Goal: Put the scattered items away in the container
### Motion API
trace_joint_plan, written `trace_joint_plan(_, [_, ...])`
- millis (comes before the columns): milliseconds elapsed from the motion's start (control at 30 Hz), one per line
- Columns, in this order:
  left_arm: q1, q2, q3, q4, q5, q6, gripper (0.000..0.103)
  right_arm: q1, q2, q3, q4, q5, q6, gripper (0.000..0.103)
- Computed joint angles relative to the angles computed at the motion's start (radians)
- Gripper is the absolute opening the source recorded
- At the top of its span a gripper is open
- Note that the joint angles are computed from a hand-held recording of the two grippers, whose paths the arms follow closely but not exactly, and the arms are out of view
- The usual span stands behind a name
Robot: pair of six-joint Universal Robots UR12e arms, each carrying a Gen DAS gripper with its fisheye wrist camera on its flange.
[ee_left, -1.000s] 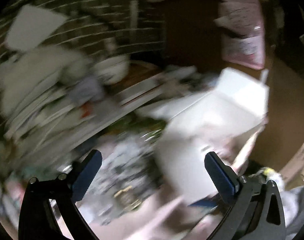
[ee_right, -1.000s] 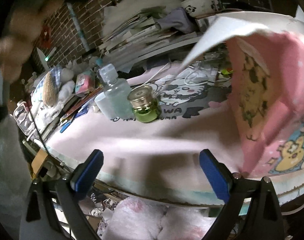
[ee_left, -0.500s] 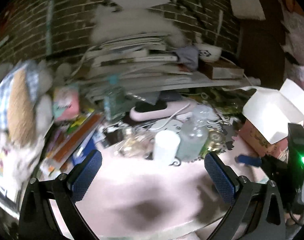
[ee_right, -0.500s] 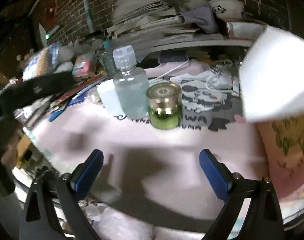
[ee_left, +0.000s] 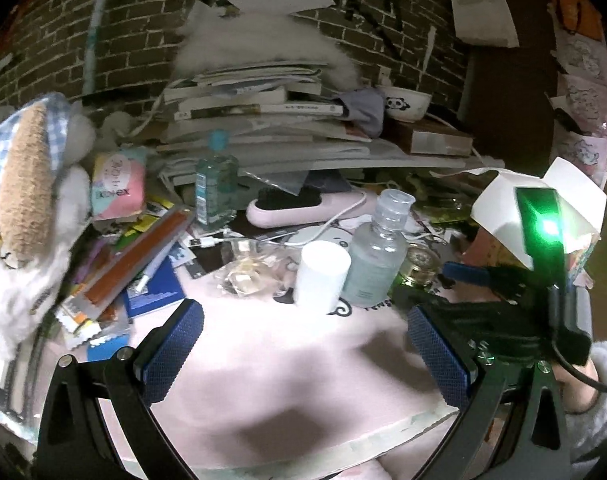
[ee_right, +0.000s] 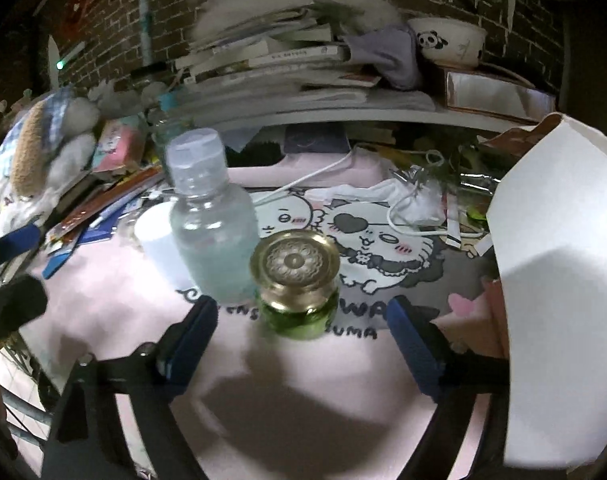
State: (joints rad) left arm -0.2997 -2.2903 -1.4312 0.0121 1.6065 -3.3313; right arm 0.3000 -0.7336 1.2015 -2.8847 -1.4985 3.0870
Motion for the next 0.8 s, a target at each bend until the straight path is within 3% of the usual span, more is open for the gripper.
trace_joint_plan(300, [0.001, -0.008, 0.007, -0.008, -0.016, -0.003, 0.102, -0.010, 0.033, -0.067, 0.088, 0.026, 0.025, 0.073])
trace_joint_plan(500, [0.001, -0.009, 0.007, -0.017, -0.019, -0.010, 0.102, -0.007, 0.038, -0.074, 0.097, 0.041, 0.001, 0.045])
trace_joint_plan(800, [0.000, -0.001, -0.006, -0.020, -0.019, -0.021, 0.102, -0.008, 0.017, -0.032, 0.071, 0.060, -0.006, 0.045])
